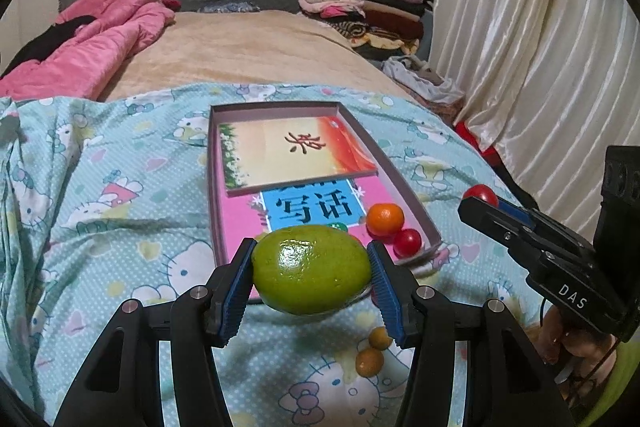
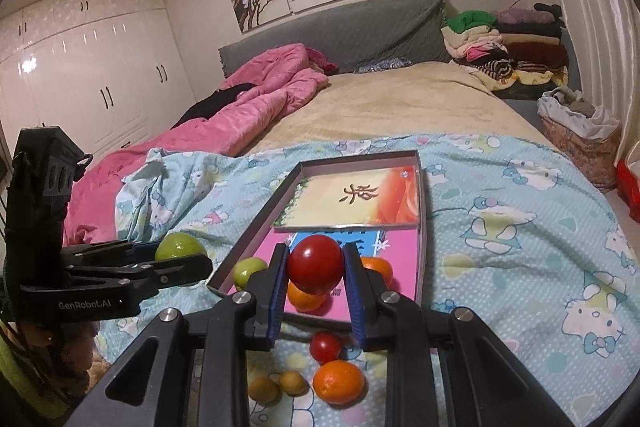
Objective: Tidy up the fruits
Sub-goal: 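Lift the lime with the left tool while the right tool carries the tomato toward the tray, then lower the lime onto the workbook with the left tool while the right lowers the tomato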
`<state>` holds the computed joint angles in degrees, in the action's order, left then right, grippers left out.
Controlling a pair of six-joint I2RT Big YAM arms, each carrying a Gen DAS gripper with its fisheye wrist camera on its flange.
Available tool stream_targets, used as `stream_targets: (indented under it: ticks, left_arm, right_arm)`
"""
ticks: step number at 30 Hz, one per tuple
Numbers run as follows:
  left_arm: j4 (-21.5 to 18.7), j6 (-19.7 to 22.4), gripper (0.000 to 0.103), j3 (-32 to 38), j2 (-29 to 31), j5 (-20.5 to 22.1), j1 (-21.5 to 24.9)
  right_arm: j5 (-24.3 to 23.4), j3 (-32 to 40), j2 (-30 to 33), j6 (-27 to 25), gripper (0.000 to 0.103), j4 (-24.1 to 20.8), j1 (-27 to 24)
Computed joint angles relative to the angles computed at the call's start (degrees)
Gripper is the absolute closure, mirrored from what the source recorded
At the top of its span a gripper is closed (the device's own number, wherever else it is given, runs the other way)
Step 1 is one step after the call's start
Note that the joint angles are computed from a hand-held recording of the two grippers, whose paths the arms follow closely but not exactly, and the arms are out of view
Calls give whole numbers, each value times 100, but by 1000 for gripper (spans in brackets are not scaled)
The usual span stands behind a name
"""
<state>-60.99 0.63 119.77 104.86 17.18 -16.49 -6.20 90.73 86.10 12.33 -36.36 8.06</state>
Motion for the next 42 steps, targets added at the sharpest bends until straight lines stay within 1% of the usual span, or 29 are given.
stream_targets:
  ticks: [8,12,23,26,35,42]
  left_arm:
    - [17,-115,46,188,139,-65,30]
    - [-16,-130,46,296,257,-120,17]
    - [-247,-122,46,584,574,-216,-74]
    - [-363,-109,46,671,683,-220,-82]
    - [-430,-98,46,728,811,-270,-128]
    - [-540,-1,46,798,898,-291,-161]
  right_arm:
    - [64,102,69,32,76,42,-29]
    - [114,212,157,46,76,-29,-36]
    - [211,451,406,75,76,-233,-91]
    - [233,498,459,30,76,-266,-94]
    - [284,822,747,-191,76,-410,-83]
    - [240,841,807,-237,76,-493,-74]
